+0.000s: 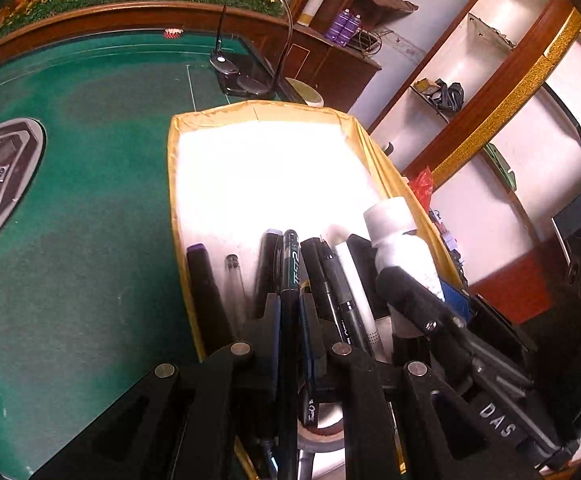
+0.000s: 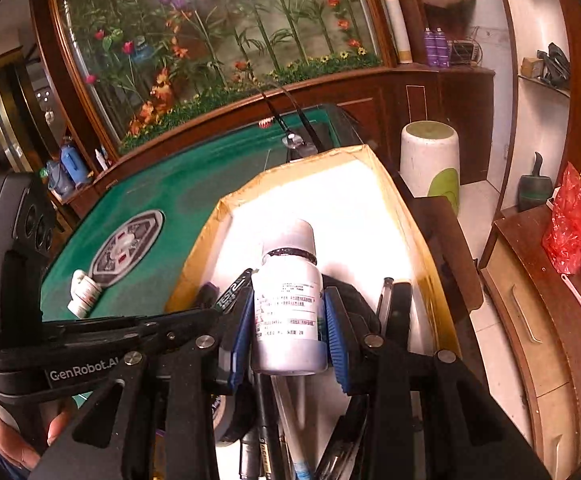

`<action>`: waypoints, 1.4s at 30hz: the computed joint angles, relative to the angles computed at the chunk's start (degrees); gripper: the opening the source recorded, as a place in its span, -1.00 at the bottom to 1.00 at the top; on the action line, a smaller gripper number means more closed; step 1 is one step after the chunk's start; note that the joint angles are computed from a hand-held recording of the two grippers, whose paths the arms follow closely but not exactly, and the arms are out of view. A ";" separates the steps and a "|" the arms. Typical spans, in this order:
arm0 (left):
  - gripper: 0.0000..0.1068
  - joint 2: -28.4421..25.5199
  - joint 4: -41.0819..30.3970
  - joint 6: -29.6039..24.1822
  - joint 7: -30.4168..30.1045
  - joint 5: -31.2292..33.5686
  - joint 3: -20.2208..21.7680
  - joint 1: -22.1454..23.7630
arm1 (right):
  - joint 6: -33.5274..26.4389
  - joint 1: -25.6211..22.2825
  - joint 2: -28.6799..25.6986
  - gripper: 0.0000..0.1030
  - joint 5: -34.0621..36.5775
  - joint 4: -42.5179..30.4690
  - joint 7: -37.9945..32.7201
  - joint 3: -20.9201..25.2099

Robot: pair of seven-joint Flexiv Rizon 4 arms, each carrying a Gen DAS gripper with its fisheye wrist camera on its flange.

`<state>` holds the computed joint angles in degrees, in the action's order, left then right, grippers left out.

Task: Organize rigid objects
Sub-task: 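Lower the bottle and marker into the tray and open both tools, then grasp a white pill bottle with each tool on the felt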

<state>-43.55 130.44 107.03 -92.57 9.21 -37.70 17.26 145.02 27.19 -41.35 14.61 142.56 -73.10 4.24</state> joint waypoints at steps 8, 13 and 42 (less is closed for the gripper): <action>-0.85 -1.31 0.64 0.58 -0.18 1.03 -1.06 1.45 | -1.93 1.95 -0.28 -0.35 2.90 0.20 -0.76 -1.05; -0.54 -1.96 2.46 0.50 0.24 2.55 -4.55 5.82 | -3.14 4.58 1.38 -0.23 6.15 0.97 -0.96 -1.79; 0.21 4.66 15.64 11.75 -7.85 14.27 -2.22 41.73 | -22.82 19.57 4.00 -0.04 5.07 -16.37 -8.71 0.65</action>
<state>-38.89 146.08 118.78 -100.42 23.49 -39.92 58.99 122.20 46.76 -37.35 19.68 126.20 -81.81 4.89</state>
